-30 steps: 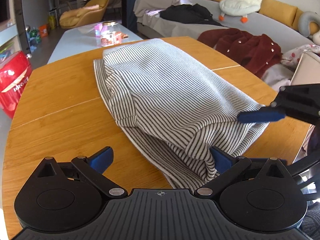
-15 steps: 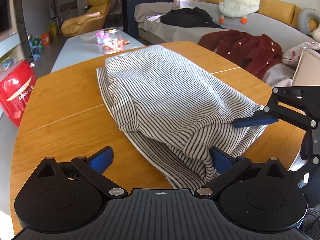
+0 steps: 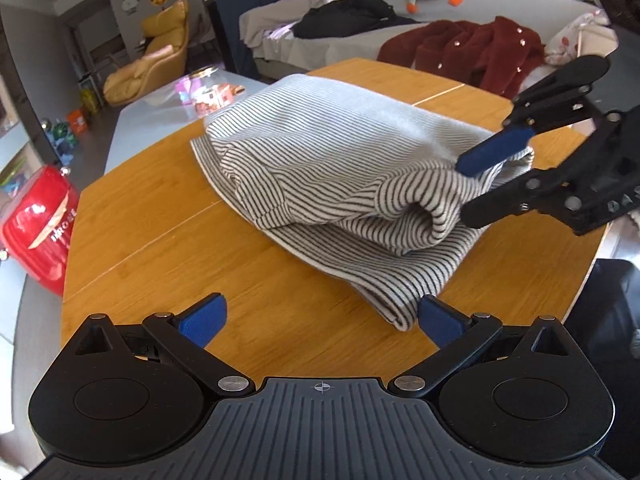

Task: Fold clothes

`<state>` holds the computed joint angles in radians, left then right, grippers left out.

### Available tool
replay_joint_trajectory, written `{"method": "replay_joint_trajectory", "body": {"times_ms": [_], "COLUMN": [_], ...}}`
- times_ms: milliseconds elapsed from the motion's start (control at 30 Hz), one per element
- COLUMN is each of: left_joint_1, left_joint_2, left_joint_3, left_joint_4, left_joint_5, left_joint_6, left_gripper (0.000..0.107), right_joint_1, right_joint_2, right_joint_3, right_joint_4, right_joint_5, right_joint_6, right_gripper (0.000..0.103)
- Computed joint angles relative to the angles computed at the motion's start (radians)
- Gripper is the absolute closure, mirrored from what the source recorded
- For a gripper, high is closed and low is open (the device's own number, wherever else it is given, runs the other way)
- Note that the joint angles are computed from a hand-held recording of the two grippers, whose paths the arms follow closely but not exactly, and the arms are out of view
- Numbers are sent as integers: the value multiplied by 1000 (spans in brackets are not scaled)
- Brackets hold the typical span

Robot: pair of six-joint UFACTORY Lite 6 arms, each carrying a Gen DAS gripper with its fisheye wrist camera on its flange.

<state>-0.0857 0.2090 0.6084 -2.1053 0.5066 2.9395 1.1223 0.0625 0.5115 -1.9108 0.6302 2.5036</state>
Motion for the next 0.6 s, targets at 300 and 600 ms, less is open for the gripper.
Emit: {"method": "replay_joint_trajectory", "body": {"times_ms": [300, 600], "left_joint_1": [-20, 70], "left_joint_2": [42, 32], "left_joint_3": [86, 153], "left_joint_4": [12, 208], "left_joint_5": [12, 96], "left_joint_6": [-113, -366], "left_gripper": [4, 4], "right_joint_1": [193, -14], "right_joint_2": [251, 375], "right_joint_3": [154, 313], "right_joint_4": [254, 169], "right_joint_5": [239, 189], "right_joint_6": [-444, -581], "right_gripper": [34, 70]}}
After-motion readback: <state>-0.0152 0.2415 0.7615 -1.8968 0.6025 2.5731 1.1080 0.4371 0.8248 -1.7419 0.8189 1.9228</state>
